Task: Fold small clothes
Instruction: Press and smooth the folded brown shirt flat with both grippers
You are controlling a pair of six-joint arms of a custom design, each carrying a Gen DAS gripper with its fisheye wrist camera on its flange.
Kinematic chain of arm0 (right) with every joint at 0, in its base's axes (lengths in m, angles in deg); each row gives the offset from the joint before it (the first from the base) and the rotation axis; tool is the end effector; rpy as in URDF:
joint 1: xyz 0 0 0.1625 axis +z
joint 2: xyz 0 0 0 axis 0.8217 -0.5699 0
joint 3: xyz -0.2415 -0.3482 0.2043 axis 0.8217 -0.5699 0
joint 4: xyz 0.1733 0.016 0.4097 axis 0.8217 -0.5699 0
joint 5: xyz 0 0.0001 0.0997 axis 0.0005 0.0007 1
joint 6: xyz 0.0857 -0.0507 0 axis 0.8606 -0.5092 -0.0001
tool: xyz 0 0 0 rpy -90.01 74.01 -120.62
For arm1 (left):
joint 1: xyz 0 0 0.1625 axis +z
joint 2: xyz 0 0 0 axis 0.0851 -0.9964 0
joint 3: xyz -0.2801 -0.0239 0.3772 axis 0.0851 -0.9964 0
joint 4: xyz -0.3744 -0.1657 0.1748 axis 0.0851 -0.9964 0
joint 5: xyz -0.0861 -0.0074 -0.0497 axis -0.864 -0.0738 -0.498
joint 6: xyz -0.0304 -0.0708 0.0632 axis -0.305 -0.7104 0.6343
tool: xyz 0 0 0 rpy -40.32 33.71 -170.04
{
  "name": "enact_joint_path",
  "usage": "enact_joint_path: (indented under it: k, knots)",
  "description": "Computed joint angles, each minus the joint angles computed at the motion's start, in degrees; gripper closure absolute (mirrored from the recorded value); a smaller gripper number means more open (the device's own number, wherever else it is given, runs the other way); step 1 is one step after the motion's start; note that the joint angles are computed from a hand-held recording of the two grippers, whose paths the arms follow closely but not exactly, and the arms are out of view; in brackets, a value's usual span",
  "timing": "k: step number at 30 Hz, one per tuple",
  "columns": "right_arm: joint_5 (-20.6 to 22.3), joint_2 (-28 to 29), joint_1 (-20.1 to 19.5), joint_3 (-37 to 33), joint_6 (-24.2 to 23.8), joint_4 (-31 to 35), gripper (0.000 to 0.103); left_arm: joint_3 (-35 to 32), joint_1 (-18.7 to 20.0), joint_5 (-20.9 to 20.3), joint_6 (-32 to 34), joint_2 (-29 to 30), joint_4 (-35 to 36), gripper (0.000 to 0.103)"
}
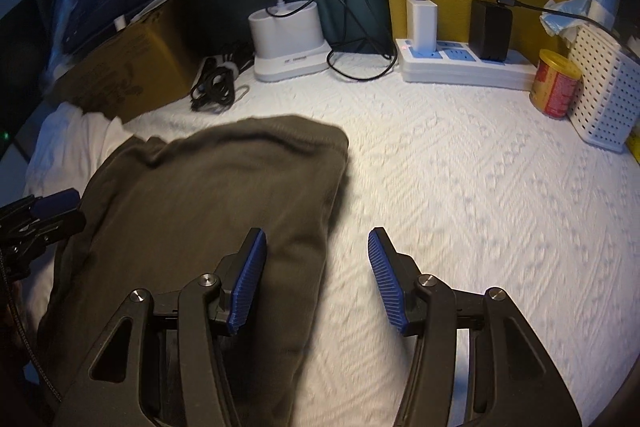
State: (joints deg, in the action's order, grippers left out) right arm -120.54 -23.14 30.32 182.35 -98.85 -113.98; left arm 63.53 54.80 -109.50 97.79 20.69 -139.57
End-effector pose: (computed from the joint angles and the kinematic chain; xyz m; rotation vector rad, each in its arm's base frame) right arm 0.0352 -0.6978 0.1806 0.1951 -2.3949 0.8128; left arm -0.2174 -0.7269 0.0115 0.8544 2.5136 -0.6874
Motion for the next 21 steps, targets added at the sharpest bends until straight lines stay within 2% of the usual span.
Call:
enact_joint_path:
  k: [6,9,11,13,16,21]
  knots:
    - [1.79,-2.34,-0.34,5.42,-0.11,-2.01,0.047,3.06,-0.21,0.92,-0.96,-1.09,-1.19,0.048]
    - [2.91,-3.52,-0.72,7.81,0.26,-2.27,0.058,4.58,-0.34,1.07,-1.47,-1.61,-1.77,0.048]
    - [3.29,-4.16,-0.80,9.20,0.17,-2.47,0.071,5.58,-0.48,1.17,-1.74,-1.95,-2.38,0.048]
    - [3.77,-4.93,-0.87,10.69,0.23,-2.68,0.076,6.71,-0.67,1.14,-1.87,-2.36,-3.23,0.048]
    - [6.25,-6.58,-1.52,12.48,2.52,-0.37,0.077,7.97,-1.00,1.26,-1.91,-2.74,-4.29,0.048]
    - [7.29,-7.95,-1.80,15.88,3.91,-2.30,0.077,10.06,-1.74,1.56,-1.77,-3.43,-5.35,0.048]
